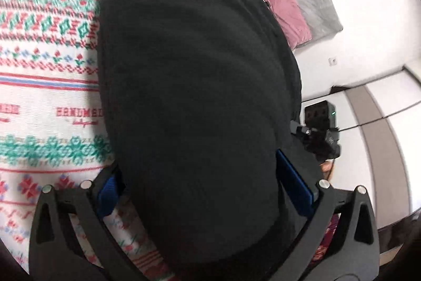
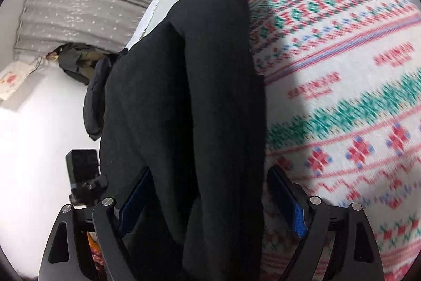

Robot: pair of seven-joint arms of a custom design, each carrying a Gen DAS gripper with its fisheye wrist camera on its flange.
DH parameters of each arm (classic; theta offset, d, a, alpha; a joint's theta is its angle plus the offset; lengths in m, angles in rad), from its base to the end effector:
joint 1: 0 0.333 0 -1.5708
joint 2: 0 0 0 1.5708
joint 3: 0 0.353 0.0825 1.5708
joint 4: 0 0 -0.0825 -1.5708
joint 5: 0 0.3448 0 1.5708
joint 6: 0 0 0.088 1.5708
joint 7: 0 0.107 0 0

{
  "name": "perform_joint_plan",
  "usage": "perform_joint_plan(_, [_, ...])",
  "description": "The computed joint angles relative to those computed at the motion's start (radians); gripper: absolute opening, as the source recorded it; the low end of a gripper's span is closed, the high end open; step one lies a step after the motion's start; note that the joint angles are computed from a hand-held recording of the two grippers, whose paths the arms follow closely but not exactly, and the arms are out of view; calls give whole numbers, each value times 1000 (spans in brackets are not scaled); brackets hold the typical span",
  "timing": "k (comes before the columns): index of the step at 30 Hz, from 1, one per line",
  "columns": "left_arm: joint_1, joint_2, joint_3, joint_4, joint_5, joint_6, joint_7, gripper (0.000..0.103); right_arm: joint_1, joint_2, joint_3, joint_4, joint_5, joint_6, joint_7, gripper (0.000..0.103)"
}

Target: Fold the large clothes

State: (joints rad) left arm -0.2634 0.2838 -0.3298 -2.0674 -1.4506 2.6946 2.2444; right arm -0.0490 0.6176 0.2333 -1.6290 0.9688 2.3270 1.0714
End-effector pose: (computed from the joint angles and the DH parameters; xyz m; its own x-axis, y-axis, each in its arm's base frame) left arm 0.5043 -0.2866 0.3782 -0.0736 -0.6529 0.7538 -0.9665 -0.1396 -0.2153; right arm 0.6844 0.1120 0.3389 0.0403 -0.6768 -0.7351 -0.9817 0.1101 -0.1551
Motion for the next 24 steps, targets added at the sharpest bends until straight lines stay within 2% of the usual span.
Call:
perform_joint_plan(3, [4, 4, -3, -3, -54, -4, 42, 103, 7, 27, 3, 42, -12, -14, 20, 90])
perform_joint_plan(6, [-6, 6, -3, -3, -77, 13, 72, 102, 19, 24, 4, 48, -29, 0, 34, 85])
perform_joint_plan(7, [-9, 4, -3, -5, -87, 20, 84, 100, 21, 20, 7, 45, -28, 6, 36, 74])
perform_joint_plan(9, [-13, 1, 2, -1, -84, 35, 84, 89, 15, 18, 28, 32, 14, 19, 26, 63])
perform_joint_plan(12, [-37, -27, -2, -15, -109, 106, 139, 76, 34, -23, 35, -22, 49, 93, -16, 49])
perform_joint_plan(15, [-69, -47, -4, -6, -58, 169, 139, 68, 66, -84, 38, -82, 71, 189, -61, 39])
perform_joint_plan(18, [-90, -41, -14, 43, 18, 210, 125, 65, 59, -136, 51, -119, 147, 223, -130, 35])
perform_joint_plan(21, [-96, -5, -26, 134, 115, 214, 88, 65, 65, -196, 28, -143, 199, 256, -195, 35])
perform_joint_plan(24, [-88, 75, -48, 279, 201, 184, 63, 65, 65, -259, -15, -151, 227, 283, -226, 35])
